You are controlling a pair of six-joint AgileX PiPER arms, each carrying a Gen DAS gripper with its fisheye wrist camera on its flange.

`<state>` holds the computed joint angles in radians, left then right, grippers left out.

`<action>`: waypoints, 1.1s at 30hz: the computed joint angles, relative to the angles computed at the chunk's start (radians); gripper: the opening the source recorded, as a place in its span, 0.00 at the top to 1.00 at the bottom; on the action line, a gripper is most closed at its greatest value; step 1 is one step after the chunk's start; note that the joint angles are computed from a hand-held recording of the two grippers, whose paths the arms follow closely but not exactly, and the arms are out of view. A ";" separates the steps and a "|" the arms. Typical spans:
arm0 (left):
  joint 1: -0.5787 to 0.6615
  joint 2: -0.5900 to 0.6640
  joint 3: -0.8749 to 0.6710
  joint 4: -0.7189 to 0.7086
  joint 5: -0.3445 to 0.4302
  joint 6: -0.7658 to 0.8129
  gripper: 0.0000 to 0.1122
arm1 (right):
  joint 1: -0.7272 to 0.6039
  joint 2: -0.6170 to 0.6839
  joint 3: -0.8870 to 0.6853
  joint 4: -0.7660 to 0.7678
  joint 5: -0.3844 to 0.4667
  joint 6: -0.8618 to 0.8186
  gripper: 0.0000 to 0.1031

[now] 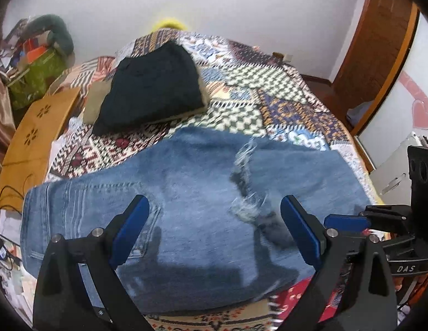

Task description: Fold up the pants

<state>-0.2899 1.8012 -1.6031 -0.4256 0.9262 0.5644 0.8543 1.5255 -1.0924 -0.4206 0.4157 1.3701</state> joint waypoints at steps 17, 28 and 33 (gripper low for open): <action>-0.243 0.106 -0.111 0.076 0.006 -0.084 0.14 | 0.045 -0.196 0.144 -0.308 0.366 0.319 0.51; -0.308 0.251 -0.184 0.153 0.044 -0.145 0.22 | -0.016 -0.169 0.300 -0.264 0.149 0.347 0.50; -0.308 0.209 -0.110 0.191 -0.012 -0.108 0.22 | -0.001 -0.216 0.366 -0.277 0.113 0.361 0.51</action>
<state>-0.5981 2.0099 -1.7134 -0.2346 0.9139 0.4566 0.8535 1.3093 -0.7268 -0.6979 0.5291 1.7315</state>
